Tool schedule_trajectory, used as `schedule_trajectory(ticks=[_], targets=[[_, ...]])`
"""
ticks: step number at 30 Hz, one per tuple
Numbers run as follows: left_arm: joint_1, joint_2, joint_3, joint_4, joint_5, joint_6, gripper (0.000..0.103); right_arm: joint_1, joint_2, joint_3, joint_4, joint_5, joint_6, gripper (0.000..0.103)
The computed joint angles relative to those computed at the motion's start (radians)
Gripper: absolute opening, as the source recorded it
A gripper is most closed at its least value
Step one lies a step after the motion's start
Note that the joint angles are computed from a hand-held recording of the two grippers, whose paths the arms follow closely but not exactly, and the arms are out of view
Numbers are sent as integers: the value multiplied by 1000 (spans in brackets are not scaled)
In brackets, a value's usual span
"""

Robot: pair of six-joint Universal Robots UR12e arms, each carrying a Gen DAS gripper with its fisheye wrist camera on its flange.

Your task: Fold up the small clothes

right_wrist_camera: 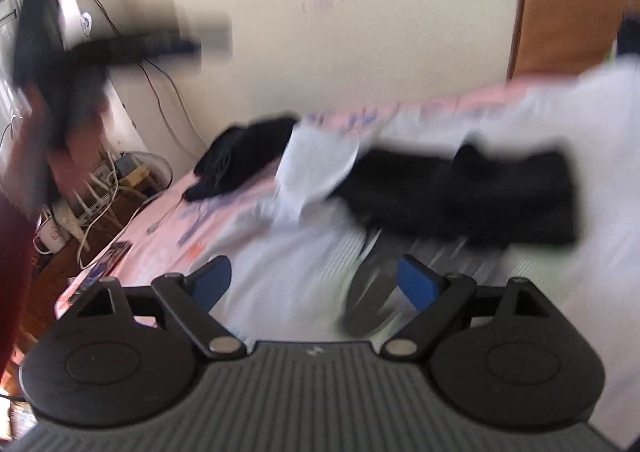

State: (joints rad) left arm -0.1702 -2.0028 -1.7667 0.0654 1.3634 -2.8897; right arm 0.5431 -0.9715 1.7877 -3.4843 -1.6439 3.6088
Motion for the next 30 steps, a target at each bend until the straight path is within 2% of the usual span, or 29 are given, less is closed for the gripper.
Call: schedule_trajectory(ticks=[2, 4, 5, 8, 9, 10, 12, 13, 15, 16, 17, 18, 19, 20, 22, 24, 27, 29, 30], targets=[[8, -10, -29, -4, 14, -7, 75, -8, -23, -2, 21, -65, -67, 92], [10, -21, -53, 6, 14, -15, 75, -22, -34, -27, 83, -105, -88, 92], [9, -24, -66, 12, 11, -21, 75, -32, -34, -46, 115, -93, -95, 92], [5, -24, -111, 42, 6, -34, 74, -62, -2, -144, 216, 14, -152, 92], [-2, -29, -116, 52, 23, -36, 74, -65, 21, -196, 270, 32, -177, 92], [-9, -34, -118, 56, 44, -43, 70, -67, 46, -248, 316, 51, -207, 92], [-15, -39, -124, 51, 63, -58, 57, -64, 102, -352, 402, 77, -276, 92], [-16, -43, -123, 43, 66, -74, 46, -60, 130, -401, 450, 77, -304, 92], [-10, -51, -140, 90, 38, -84, 21, -58, 186, -506, 569, 90, -342, 92], [-8, -49, -146, 100, 25, -72, 4, -59, 210, -552, 632, 92, -354, 88], [-10, -49, -152, 126, 49, -75, 4, -60, 231, -589, 675, 93, -358, 72], [-7, -51, -159, 155, 57, -84, 4, -63, 252, -629, 716, 100, -363, 6], [5, -48, -166, 162, 31, -115, 4, -63, 265, -654, 722, 78, -340, 9], [18, -48, -171, 177, 6, -157, 4, -59, 271, -664, 686, 40, -299, 9], [36, -48, -176, 189, -22, -223, 4, -73, 294, -693, 588, 63, -197, 9], [40, -50, -179, 211, -12, -267, 5, -75, 324, -731, 538, 75, -169, 8], [46, -49, -168, 166, -14, -312, 5, -58, 383, -825, 654, 25, -231, 9], [55, -47, -162, 129, -32, -344, 8, -50, 420, -880, 759, -20, -305, 15], [60, -47, -162, 128, -44, -356, 8, -50, 424, -882, 759, -29, -321, 21]])
